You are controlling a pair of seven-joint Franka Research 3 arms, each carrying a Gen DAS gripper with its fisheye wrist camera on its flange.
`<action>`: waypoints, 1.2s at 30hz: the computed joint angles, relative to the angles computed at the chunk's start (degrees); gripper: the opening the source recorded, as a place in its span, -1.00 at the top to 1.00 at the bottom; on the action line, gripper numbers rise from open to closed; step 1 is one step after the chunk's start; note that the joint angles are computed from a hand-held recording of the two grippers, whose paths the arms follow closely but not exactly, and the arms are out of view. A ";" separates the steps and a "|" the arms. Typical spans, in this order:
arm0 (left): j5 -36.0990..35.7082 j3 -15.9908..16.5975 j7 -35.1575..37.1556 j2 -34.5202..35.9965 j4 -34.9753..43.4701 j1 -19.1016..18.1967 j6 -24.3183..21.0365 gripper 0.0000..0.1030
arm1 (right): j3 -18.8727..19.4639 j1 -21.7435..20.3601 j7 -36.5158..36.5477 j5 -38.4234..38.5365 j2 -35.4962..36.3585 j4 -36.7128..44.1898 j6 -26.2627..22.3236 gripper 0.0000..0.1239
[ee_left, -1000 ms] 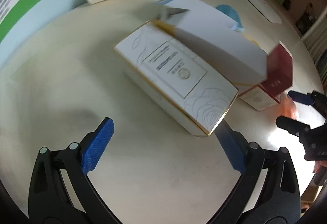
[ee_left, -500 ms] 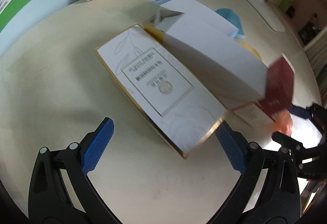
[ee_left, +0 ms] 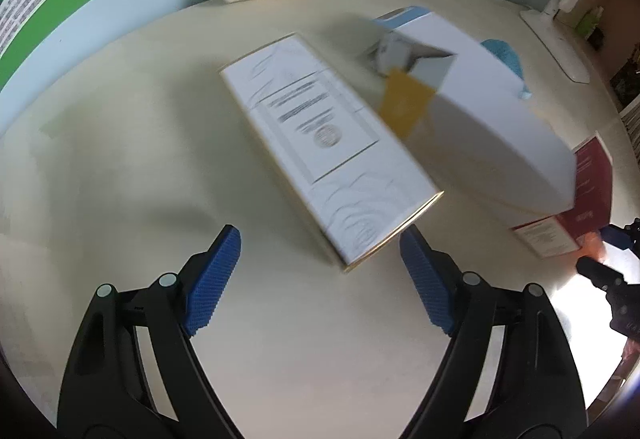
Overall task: Collect trash
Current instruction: 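Lower the right gripper onto the orange clay bag and close it, then grasp the white rose-printed box with the left gripper while the right holds the orange bag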
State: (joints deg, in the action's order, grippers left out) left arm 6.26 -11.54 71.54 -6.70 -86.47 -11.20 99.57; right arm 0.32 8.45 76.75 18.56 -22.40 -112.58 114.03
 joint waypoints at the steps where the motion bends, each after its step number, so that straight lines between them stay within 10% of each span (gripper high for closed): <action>1: -0.16 0.24 -0.12 -0.63 -0.58 0.21 -0.12 -0.53 | 0.13 0.01 0.12 -0.19 -0.01 0.06 -0.01 0.15; 6: -0.38 0.16 -0.69 -0.46 0.25 0.42 -0.81 -0.87 | 0.30 0.28 0.54 0.03 0.77 0.70 0.53 0.15; 16: 3.84 -1.21 -5.13 6.46 7.81 -1.47 -3.67 -0.86 | 0.08 0.41 1.24 0.34 0.48 0.51 -0.15 0.15; 24: 2.42 -0.23 -3.34 4.20 5.16 -0.46 -2.76 0.02 | 0.14 0.44 1.45 0.53 -0.16 -0.12 -0.22 0.16; 36: -2.29 0.43 1.79 -2.81 -2.35 -0.21 -2.79 0.09 | 0.86 1.40 1.67 1.09 -2.09 -1.02 -0.45 0.16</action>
